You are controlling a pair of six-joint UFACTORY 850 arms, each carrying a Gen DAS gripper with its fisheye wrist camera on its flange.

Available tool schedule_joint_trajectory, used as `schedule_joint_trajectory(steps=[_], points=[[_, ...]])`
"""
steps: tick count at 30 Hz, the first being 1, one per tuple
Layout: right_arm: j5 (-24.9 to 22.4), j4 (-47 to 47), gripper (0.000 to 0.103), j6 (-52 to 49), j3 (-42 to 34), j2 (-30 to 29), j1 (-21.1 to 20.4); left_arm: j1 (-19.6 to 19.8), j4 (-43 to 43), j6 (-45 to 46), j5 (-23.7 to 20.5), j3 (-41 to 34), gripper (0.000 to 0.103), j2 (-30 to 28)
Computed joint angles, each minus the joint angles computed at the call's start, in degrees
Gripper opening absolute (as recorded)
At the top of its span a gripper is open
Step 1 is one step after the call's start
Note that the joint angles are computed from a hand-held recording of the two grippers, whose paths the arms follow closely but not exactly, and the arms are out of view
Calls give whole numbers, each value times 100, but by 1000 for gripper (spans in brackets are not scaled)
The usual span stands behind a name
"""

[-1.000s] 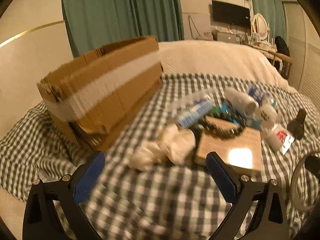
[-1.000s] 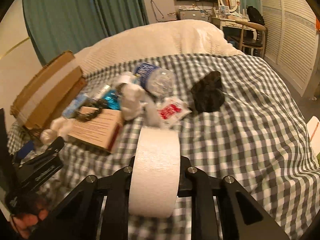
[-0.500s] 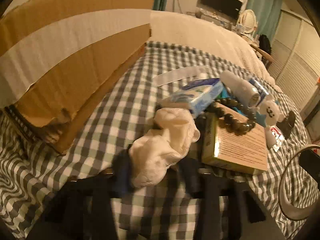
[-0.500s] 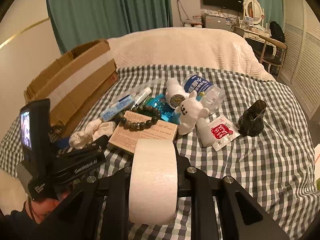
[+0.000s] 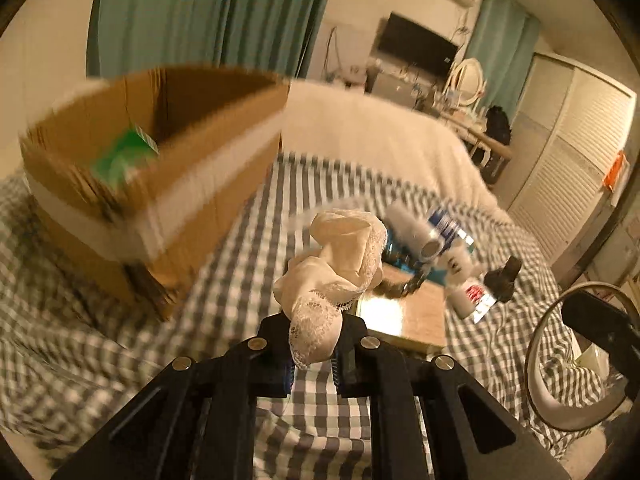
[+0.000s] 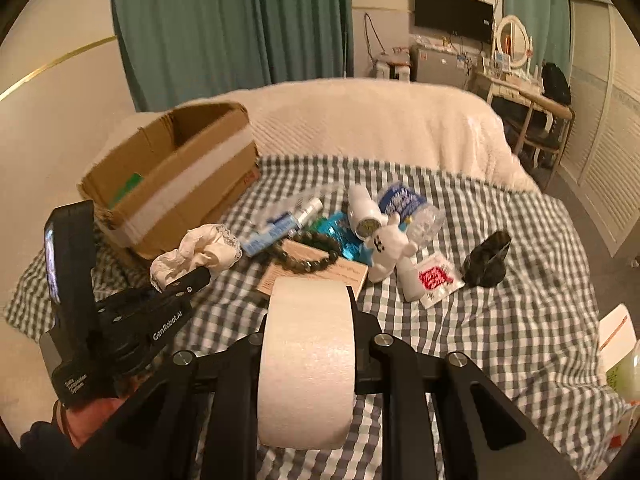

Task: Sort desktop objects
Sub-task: 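Grasp the white sock with the left gripper while the right gripper holds the tape roll, then drop the sock and tape roll into the cardboard box with both grippers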

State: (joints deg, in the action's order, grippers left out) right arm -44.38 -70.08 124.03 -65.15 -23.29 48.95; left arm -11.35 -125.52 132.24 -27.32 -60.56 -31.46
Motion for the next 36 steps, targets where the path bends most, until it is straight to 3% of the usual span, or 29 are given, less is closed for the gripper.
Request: schedule_joint_trajectory(steps=[4, 7, 12, 15, 19, 23, 29, 31, 32, 33, 34, 36], points=[[-145, -50, 17, -137, -163, 130, 110, 233, -106, 26, -278, 201, 14, 391], [-160, -123, 17, -354, -441, 120, 124, 336, -467, 274, -225, 186, 14, 560], [10, -269, 17, -868, -1137, -142, 8, 589, -716, 310, -253, -50, 14, 620], [351, -342, 17, -1268, -1751, -467, -164, 775, -538, -26, -178, -386, 14, 477], [899, -89, 17, -2058, -2912, -1211, -486, 939, -515, -281, 250, -1153, 14, -83], [1216, 835, 17, -3396, -4338, -2213, -797, 1072, 163, -1194, 480, -1927, 14, -741], [1096, 2358, 17, -5235, -6371, -3603, -1098, 1088, 962, -1895, 418, -2418, 16, -1277], [1046, 2765, 23, -5677, -6789, -3883, -1155, 1060, 746, -1593, 392, -2381, 29, -1278], [957, 2867, 41, -5796, -6961, -3995, -1166, 1060, 800, -1612, 338, -2353, 49, -1255], [904, 2815, 52, -5757, -6976, -4014, -1166, 1053, 768, -1580, 306, -2299, 75, -1206], [952, 2575, 68, -5483, -6751, -3896, -1155, 1037, 496, -1363, 343, -2211, 84, -1137], [1029, 2247, 70, -5082, -6385, -3680, -1144, 1027, 34, -977, 315, -2018, 99, -991]])
